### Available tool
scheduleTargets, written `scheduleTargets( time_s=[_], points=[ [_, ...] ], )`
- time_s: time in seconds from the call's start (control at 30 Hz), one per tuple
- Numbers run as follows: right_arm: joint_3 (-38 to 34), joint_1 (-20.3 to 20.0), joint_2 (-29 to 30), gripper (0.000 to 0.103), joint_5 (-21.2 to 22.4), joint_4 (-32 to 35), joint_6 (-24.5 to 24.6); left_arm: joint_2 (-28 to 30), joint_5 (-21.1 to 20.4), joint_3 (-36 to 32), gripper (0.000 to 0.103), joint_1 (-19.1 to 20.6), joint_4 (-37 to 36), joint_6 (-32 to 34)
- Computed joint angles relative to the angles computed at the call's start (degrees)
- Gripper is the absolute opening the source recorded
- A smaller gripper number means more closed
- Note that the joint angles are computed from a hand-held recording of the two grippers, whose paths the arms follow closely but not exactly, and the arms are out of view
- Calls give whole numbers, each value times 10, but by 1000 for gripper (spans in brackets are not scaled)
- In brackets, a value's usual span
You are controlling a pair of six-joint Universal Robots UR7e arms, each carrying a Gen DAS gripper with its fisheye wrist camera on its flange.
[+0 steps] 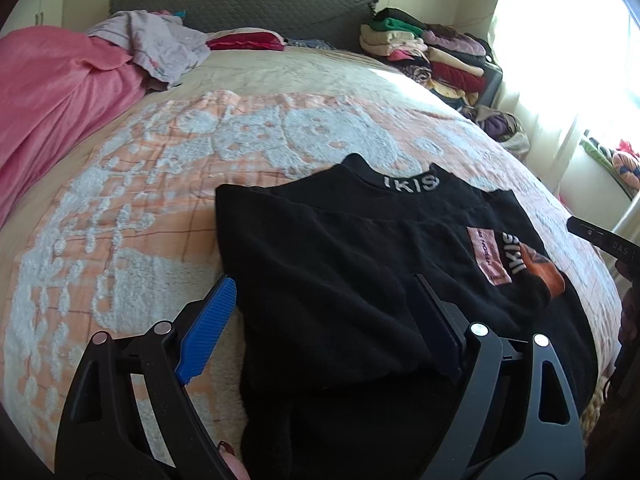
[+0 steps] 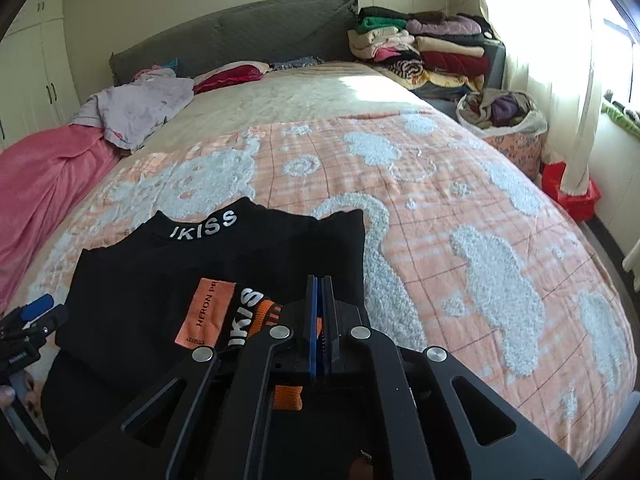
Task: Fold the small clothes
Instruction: 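Reposition the held cuff on the shirt body with the right tool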
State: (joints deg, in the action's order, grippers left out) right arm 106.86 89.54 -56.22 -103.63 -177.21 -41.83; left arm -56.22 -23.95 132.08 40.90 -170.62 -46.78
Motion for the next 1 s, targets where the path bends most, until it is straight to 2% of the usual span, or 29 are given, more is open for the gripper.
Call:
scheduleTargets(
  time_s=[0.03,0.13,0.27,0.33,0.4,0.47,0.5,0.53,0.63,0.83,0.9,1.0],
  points=[
    [-2,-1,0,16,-2,19,7,4,-3,-3,77,0,-1,6],
    [-15,-5,7,30,0,80,32,14,-8,-9,76,0,-5,23],
    [-34,-8,30,34,-23,110,63,22,-11,-16,76,2,4,35],
    [-37,-14,35,36,-18,121,76,25,-13,-19,76,4,8,39],
    [-33,-15,37,35,-14,116,75,25,-15,-20,76,7,8,42],
    [-27,-11,37,30,-16,106,56,25,-17,-20,76,8,2,44],
    [-27,-11,34,18,-9,117,50,21,-18,-16,76,10,-7,45],
    [-28,-11,32,14,-3,124,45,17,-17,-14,76,10,-9,41],
    [-17,-8,25,11,10,106,20,-8,-7,2,76,11,-8,15],
    [-6,-6,5,10,43,63,9,-60,17,30,76,11,26,-53],
    [-5,-3,5,10,41,37,-2,-68,22,35,76,10,23,-59],
    [-8,5,20,10,12,-19,-30,-63,22,34,76,7,11,-52]
  ],
)
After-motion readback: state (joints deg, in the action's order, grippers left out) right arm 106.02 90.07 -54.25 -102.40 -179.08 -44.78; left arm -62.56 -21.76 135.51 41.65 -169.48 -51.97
